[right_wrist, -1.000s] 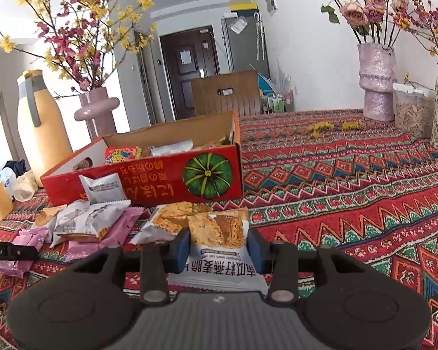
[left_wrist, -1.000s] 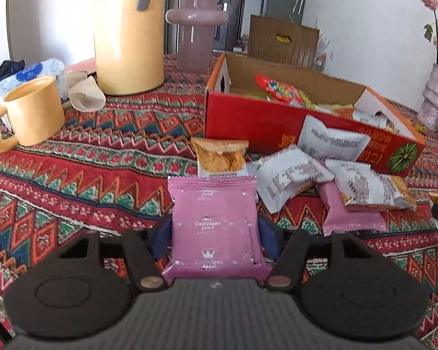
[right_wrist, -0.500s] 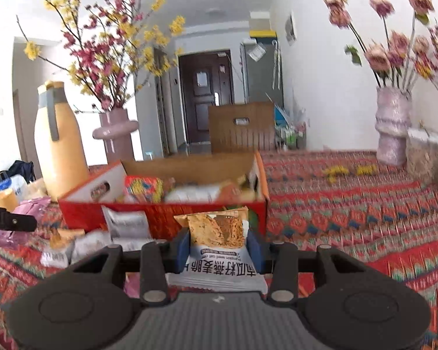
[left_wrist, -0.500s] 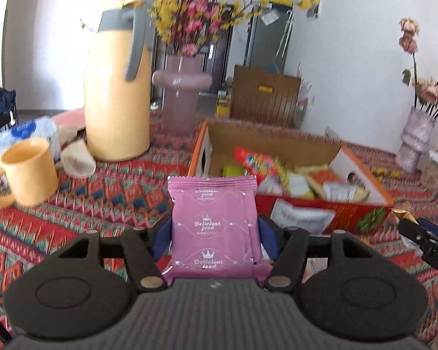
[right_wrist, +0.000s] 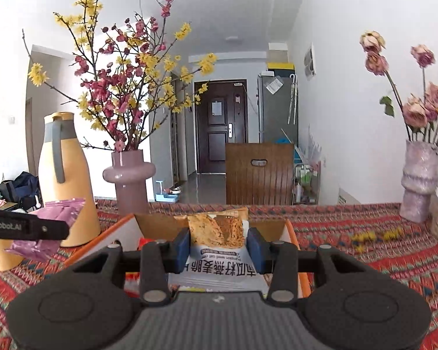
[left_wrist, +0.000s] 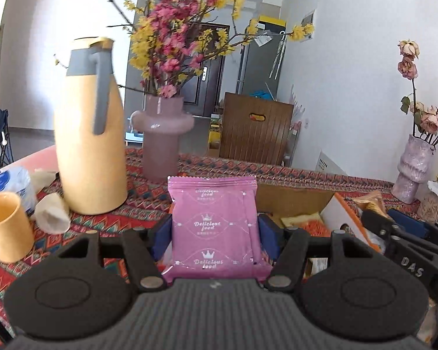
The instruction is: Organize snacks
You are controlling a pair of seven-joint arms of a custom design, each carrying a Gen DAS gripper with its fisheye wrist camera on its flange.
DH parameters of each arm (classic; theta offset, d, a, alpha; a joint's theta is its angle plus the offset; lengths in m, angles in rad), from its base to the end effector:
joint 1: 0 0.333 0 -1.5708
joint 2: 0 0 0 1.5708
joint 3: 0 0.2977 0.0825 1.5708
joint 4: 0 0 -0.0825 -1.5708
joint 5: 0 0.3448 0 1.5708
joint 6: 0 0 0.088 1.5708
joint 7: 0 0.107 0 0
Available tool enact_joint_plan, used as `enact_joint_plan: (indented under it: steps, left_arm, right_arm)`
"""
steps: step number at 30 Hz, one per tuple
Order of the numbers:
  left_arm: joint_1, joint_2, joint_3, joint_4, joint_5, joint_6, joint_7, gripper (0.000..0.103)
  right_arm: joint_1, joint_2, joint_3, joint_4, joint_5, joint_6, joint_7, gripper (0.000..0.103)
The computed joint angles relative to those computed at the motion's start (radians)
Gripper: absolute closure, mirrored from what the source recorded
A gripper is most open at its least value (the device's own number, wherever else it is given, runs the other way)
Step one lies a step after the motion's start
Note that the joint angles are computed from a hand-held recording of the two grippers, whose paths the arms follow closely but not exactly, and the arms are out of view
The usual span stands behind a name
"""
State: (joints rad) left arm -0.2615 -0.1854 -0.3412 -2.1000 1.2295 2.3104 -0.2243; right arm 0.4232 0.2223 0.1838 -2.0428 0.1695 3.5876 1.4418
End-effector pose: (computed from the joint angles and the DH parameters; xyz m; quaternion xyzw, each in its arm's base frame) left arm 0.4229 -0.2810 0.5453 -0.7161 0.4451 -0.3414 0.4154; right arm 0.5000 0.3097 0.5067 -0.6780 0.4065 -0.2899 0.5396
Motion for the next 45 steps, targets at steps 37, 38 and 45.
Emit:
enact_joint_plan:
  steps: [37,38,45]
  left_arm:
    - [-0.057,0.198,0.082,0.105,0.177,-0.108,-0.151,0.000]
    - [-0.057,0.197,0.082,0.105,0.177,-0.107,-0.151,0.000]
    - [-0.064,0.172,0.071,0.098,0.193,-0.132,-0.160,0.000]
  right_arm:
    - [0.131,0.202,-0.105,0.235,0.251,-0.087,-0.136,0.000]
    - [0.128,0.202,-0.103,0.238,0.253,-0.091,-0.137,0.000]
    - [0.127,0.202,-0.099,0.239,0.257,-0.090,-0.142,0.000]
